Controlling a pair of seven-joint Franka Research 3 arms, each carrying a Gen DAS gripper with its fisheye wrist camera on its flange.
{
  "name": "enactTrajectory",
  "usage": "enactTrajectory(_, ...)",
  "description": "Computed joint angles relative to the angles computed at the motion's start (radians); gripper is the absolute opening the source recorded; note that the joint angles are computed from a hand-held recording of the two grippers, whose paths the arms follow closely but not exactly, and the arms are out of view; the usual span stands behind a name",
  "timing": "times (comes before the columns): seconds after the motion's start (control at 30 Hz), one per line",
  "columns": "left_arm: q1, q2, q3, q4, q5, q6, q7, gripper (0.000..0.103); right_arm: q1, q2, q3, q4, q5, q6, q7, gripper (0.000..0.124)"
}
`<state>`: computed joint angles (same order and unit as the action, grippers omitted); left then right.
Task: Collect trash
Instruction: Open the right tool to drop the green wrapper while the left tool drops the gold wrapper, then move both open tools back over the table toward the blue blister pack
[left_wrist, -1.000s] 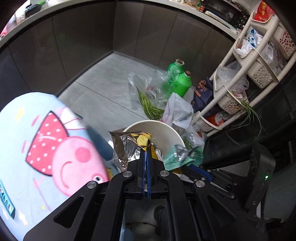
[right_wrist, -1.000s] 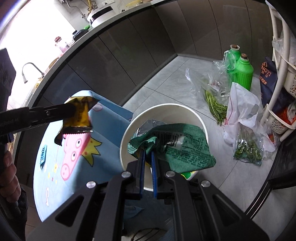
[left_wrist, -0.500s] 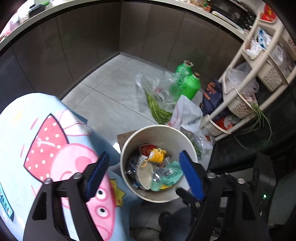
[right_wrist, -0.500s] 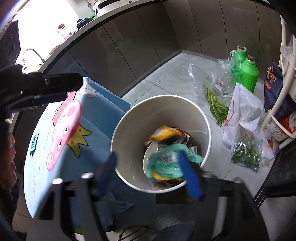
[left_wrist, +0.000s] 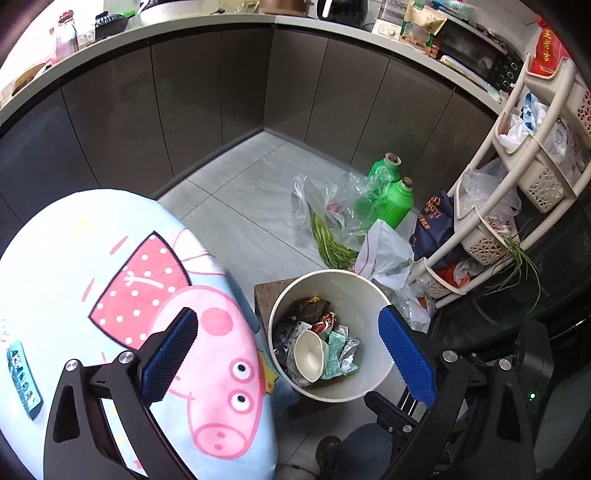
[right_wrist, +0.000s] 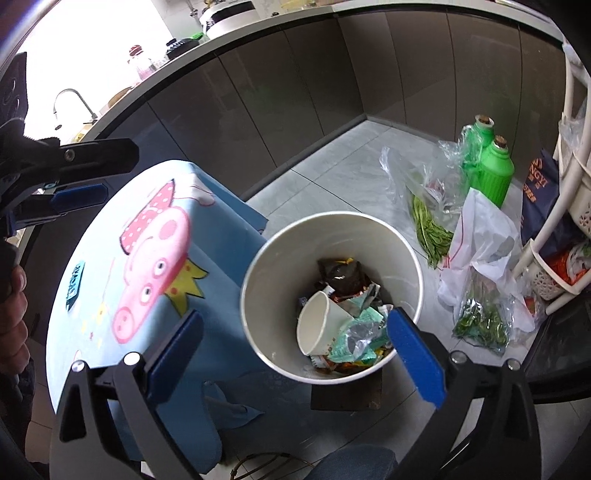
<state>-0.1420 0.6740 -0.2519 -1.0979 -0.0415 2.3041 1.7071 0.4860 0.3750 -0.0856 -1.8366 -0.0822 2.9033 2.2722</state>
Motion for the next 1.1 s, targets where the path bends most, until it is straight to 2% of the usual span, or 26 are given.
enactTrajectory(0.37, 0.113, -0.193, -0.010, -0.194, -0.107, 0.062, 0.048, 0.094, 0.047, -0.055, -0.020, 0.027, -0.118, -0.028, 0.077, 0.100)
enactTrajectory(0.6, 0.182, -0.339, 0.028, -0.358, -0.170, 0.130, 0.069, 0.094, 0.054, -0.063, 0.015, 0.072, -0.170, -0.035, 0.089, 0.100)
enactTrajectory(0.7, 0.207, -0.382, 0.051, -0.408, -0.186, 0.150, 0.070, 0.094, 0.051, -0.036, 0.045, 0.129, -0.154, -0.060, 0.040, 0.100)
enactTrajectory(0.87, 0.253, -0.435, 0.086, -0.477, -0.227, 0.170, 0.069, 0.094, 0.095, 0.023, 0.047, 0.245, -0.176, -0.096, -0.008, 0.100)
enactTrajectory(1.1, 0.308, -0.455, 0.125, -0.516, -0.259, 0.159, 0.070, 0.094, 0.121, 0.174, 0.092, 0.489, -0.100, -0.194, -0.133, 0.100)
